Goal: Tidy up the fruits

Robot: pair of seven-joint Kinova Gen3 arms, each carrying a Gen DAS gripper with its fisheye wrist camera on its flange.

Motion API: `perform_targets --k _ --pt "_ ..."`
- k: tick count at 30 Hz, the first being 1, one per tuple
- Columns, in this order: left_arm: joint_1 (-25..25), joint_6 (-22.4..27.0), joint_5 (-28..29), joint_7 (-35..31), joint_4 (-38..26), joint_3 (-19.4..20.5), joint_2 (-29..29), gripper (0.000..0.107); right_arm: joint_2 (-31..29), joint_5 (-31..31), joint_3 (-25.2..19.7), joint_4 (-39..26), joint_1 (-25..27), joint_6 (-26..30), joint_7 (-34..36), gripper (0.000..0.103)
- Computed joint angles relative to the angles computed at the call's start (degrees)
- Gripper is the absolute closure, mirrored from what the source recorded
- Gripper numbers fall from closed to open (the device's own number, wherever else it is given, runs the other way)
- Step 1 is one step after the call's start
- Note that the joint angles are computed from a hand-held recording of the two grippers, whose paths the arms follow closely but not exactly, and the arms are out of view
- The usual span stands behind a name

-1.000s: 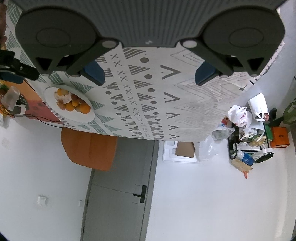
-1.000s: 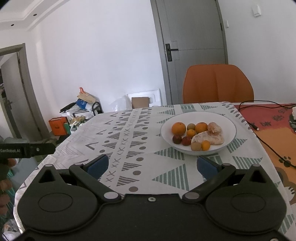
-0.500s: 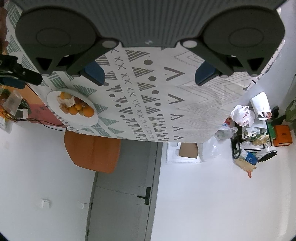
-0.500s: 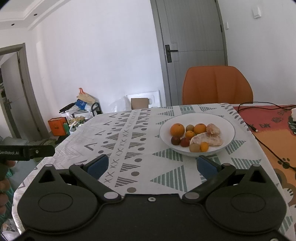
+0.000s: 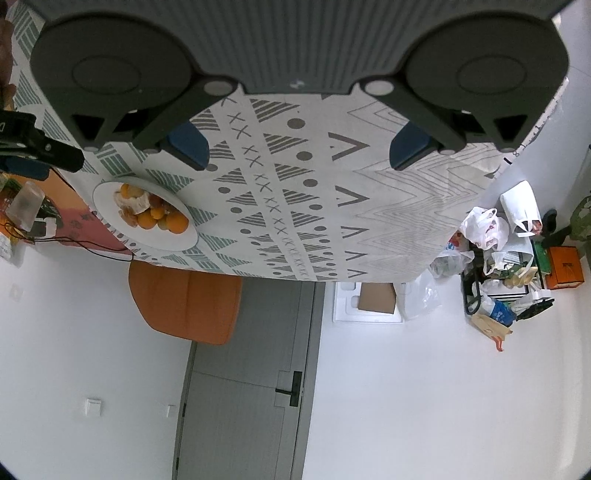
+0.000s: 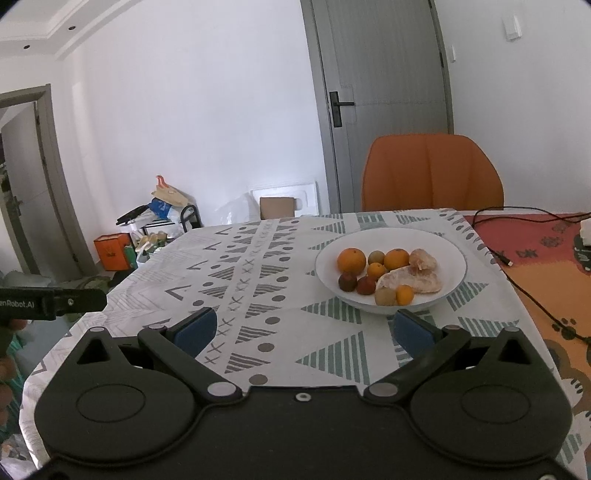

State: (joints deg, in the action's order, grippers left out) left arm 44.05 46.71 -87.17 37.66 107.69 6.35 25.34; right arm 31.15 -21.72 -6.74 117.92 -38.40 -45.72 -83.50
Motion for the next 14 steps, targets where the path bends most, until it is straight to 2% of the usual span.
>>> perform_targets --k 14 --pt "0.3 1.0 -0.7 0.3 0.1 0.2 0.3 0.005 0.1 -0.8 0.1 -0.1 -0.6 -0.1 1.5 0.0"
